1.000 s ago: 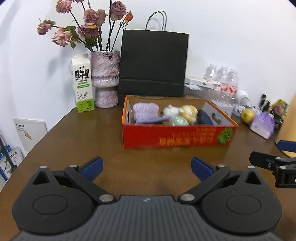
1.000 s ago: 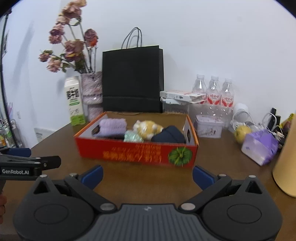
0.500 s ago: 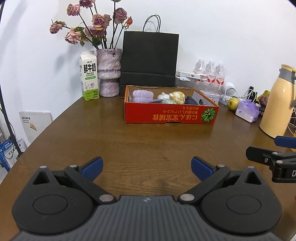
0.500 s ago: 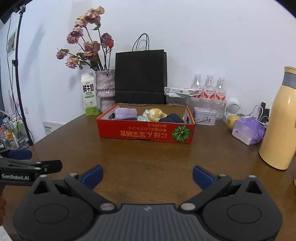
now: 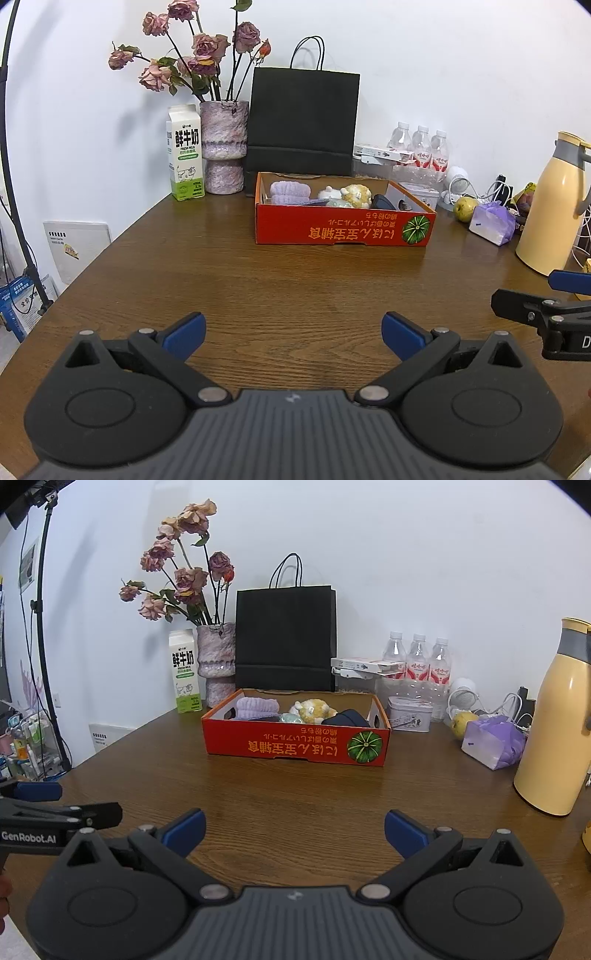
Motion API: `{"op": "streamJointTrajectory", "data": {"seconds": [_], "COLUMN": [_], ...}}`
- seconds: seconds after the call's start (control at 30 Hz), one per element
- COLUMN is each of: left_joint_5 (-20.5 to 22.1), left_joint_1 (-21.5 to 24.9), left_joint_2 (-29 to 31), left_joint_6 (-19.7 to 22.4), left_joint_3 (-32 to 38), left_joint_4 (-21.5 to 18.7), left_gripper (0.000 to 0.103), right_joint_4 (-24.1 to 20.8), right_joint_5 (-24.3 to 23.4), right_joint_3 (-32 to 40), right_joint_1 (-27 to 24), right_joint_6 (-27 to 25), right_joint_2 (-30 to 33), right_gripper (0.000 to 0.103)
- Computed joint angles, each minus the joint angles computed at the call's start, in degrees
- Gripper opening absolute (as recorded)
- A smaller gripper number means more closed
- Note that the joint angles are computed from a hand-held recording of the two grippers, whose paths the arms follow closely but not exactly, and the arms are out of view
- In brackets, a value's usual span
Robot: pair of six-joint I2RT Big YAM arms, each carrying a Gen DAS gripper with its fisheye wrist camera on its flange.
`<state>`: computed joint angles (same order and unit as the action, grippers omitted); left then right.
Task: Organize objects
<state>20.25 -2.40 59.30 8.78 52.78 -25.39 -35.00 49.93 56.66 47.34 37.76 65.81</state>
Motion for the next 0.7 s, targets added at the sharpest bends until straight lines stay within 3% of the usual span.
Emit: {"op": "streamJointTrajectory", "data": {"seconds": [0.7], "left_joint_5": [0.3], "left_joint_1": [0.4], "left_joint_2": [-0.1], "left_joint_6": [0.1], "left_joint_3": [0.1], "left_joint_4": [-0.3], "left_gripper": [0.103], "right_joint_4": [0.0], "right_joint_5": [0.1], "right_joint_3": [0.0], "right_joint_1": [-0.2], "right_joint_6": [-0.1], "right_joint_2": [0.0], "right_gripper": [0.103]}}
